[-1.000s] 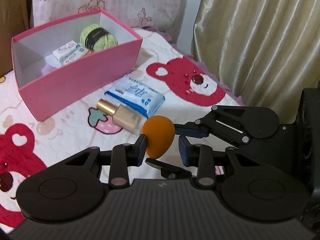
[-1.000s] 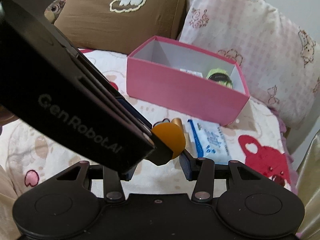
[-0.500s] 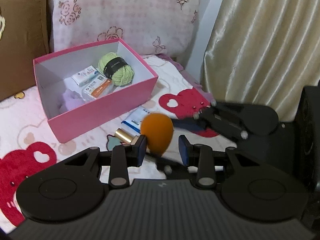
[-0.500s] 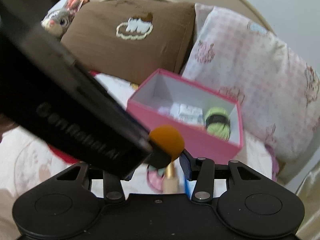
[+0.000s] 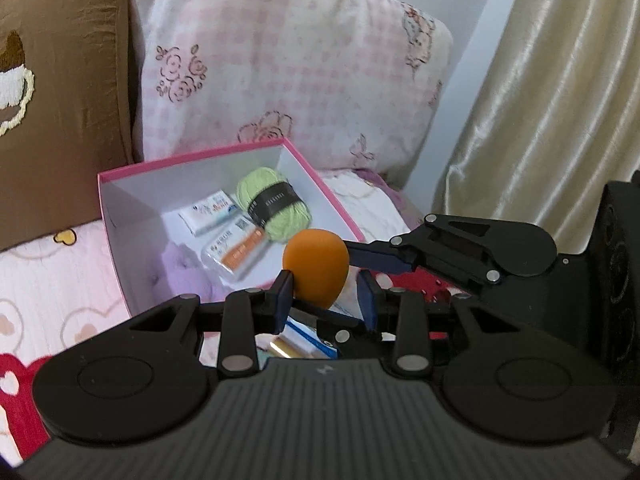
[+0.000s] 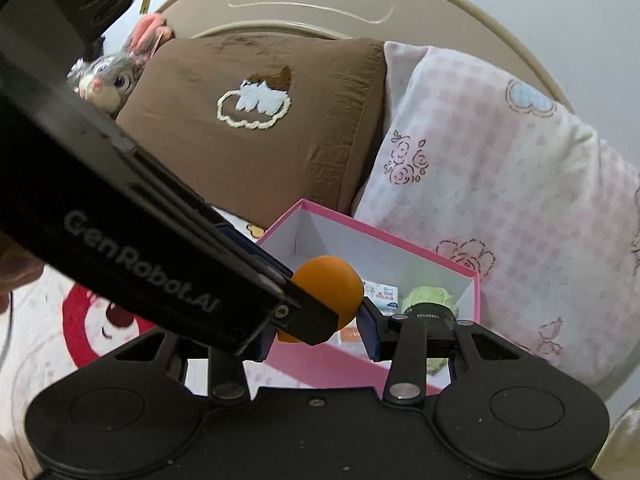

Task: Organize objects
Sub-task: 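Carry the orange sponge with the left tool over the pink box, then open the left tool to drop the sponge beside the plush toy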

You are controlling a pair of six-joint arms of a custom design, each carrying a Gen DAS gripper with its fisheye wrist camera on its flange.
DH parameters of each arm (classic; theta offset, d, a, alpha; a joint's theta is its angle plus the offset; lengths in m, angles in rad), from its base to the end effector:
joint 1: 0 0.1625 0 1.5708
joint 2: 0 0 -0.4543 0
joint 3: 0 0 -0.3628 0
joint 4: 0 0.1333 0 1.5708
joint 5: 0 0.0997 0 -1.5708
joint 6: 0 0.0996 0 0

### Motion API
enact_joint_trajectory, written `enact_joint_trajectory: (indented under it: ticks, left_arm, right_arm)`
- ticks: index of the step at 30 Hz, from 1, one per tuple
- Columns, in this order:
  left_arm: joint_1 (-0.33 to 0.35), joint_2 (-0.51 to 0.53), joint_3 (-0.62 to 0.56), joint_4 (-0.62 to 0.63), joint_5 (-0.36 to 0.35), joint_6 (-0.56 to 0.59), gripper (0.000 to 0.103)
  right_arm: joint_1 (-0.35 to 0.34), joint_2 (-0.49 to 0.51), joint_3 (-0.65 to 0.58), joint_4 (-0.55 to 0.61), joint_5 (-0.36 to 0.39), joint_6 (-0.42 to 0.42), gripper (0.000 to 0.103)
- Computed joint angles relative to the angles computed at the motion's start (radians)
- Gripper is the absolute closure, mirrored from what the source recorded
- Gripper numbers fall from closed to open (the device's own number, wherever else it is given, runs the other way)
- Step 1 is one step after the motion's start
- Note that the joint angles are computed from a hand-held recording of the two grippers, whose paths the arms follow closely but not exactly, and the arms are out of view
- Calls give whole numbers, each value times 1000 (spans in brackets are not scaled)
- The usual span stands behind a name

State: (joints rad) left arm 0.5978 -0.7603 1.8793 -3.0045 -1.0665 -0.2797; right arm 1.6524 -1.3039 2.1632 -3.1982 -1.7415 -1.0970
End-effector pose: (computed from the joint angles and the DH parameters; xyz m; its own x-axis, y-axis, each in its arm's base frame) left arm -0.4016 -0.4929 0.0971 -0.8094 0.4669 -0.3562 0.5853 0.6909 -0.4243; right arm 0.1565 -0.4855 0.3246 -0.4004 -0.6209 0.6740 -0.9093 0.3603 -0.2083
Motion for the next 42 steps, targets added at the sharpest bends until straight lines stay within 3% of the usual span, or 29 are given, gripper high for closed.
enact_joint_trajectory:
  ticks: [13, 20, 25, 32, 42]
  left_arm:
    - [73, 89, -189, 134, 57, -34, 70]
    - [133, 145, -215, 43, 98, -81, 70]
    - [178, 186, -257, 28, 100, -88, 70]
    - [240, 248, -325, 23, 63, -131, 70]
    - [279, 292, -357, 10, 47, -174, 70]
  right_arm:
    - [-29, 118, -263, 320, 32, 161, 56]
    - [-60, 224, -394, 443, 76, 226, 56]
    - [-71, 294, -470, 488, 70, 232, 56]
    - [-72, 384, -587, 574, -6, 208, 56]
    - [-78, 446, -649, 620, -52, 215, 56]
